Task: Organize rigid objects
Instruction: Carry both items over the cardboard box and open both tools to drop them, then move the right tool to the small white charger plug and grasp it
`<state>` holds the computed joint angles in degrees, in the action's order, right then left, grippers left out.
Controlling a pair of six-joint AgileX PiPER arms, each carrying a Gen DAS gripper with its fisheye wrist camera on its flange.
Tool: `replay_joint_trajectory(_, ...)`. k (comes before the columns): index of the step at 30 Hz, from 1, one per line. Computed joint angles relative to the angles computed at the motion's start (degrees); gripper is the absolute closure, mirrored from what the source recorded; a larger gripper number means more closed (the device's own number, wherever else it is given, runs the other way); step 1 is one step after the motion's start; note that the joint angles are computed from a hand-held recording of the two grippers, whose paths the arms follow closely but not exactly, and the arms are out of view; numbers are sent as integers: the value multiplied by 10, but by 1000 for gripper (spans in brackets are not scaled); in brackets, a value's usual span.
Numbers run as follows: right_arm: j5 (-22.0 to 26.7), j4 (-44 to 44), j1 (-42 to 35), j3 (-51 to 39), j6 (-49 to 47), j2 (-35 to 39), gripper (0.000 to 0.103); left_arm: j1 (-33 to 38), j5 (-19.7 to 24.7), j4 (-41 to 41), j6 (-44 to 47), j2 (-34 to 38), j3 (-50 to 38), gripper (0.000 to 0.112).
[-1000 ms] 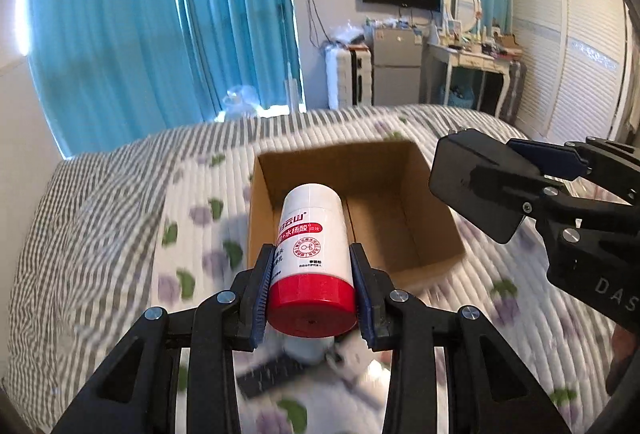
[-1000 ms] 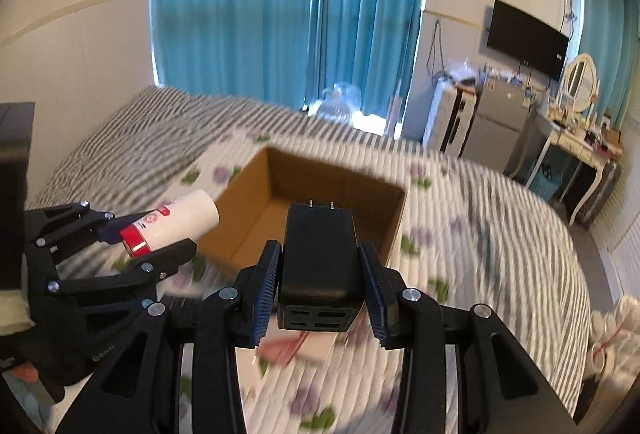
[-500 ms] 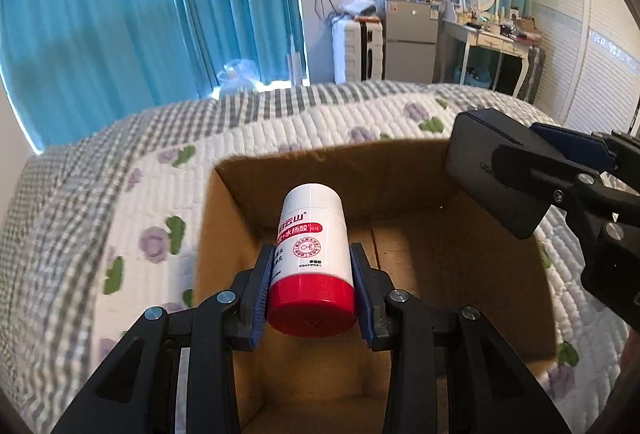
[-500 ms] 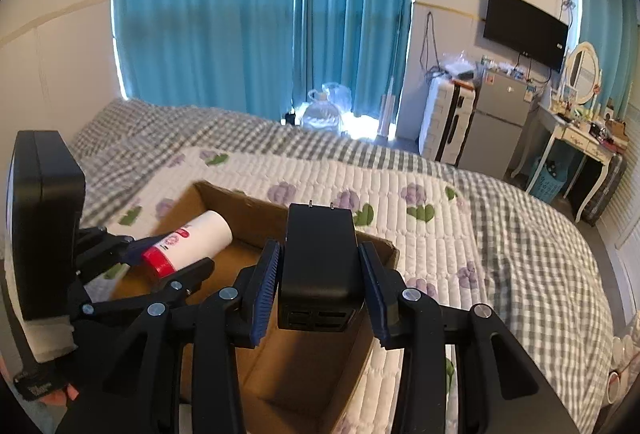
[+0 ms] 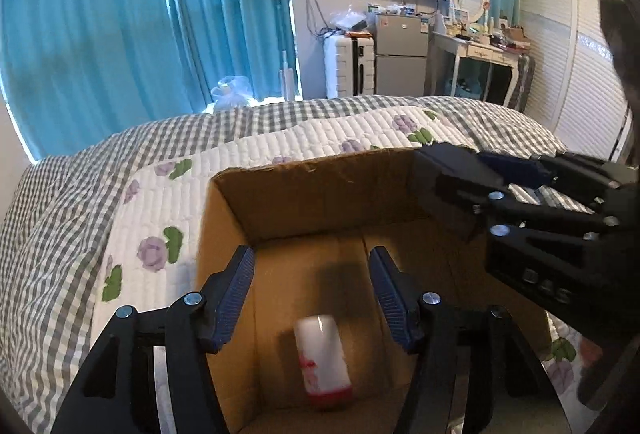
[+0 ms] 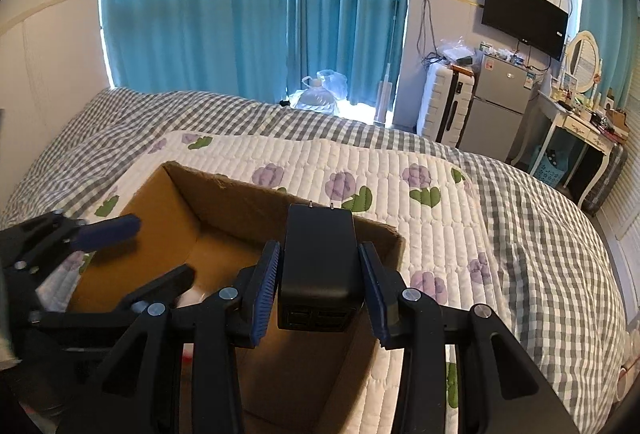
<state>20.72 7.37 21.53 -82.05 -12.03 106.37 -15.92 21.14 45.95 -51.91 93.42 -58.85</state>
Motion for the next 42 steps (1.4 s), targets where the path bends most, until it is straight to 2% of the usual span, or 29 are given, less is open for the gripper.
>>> replay_joint_trajectory(3, -15, 8, 0, 7, 1, 16, 64, 1, 0, 11, -19, -12, 16, 50)
replay_joint_trajectory(6, -22, 76, -4, 21, -67, 11, 62, 7, -11, 1, -15, -34, 40, 50)
replay_joint_trajectory(8, -49, 38, 1, 47, -35, -16, 40, 10, -14, -12, -7, -56, 57, 50)
replay_joint_trajectory(10, -41, 47, -3, 63, -36, -50, 38, 5, 2, -19, -8, -87, 73, 50)
replay_joint_trajectory(13, 0, 57, -13, 81, -22, -105, 38, -10, 53, -91, 63, -126, 76, 50)
replay_joint_trajectory(15, 24, 18, -11, 92, 16, -139, 32, -26, 95, -101, 73, -159, 79, 49)
replay_joint_trajectory(16, 35, -25, -5, 101, 56, -164, 26, -35, 116, -107, 81, -180, 85, 46)
replay_joint_trajectory(18, 50, -58, 5, 124, 87, -207, 25, -58, 156, -106, 78, -224, 95, 25)
replay_joint_trajectory(21, 79, -109, 28, 159, 143, -274, 17, -112, 214, -60, 26, -295, 125, 11)
replay_joint_trajectory(24, 106, -172, 64, 199, 205, -331, 10, -164, 277, -39, -11, -342, 147, 10)
replay_joint_trajectory(29, 113, -251, 124, 277, 287, -382, 7, -218, 324, -8, -96, -398, 209, 10)
replay_joint_trajectory(32, 97, -265, 149, 320, 319, -373, 7, -233, 312, 4, -149, -414, 258, 10)
replay_joint_trajectory(35, 60, -180, 135, 349, 252, -332, 7, -243, 275, 25, -211, -405, 308, 10)
replay_joint_trajectory(39, -10, -67, 125, 399, 154, -270, 7, -251, 232, 102, -335, -339, 364, 9)
replay_joint_trajectory(42, -33, -48, 131, 416, 127, -220, 8, -235, 201, 148, -394, -298, 393, 9)
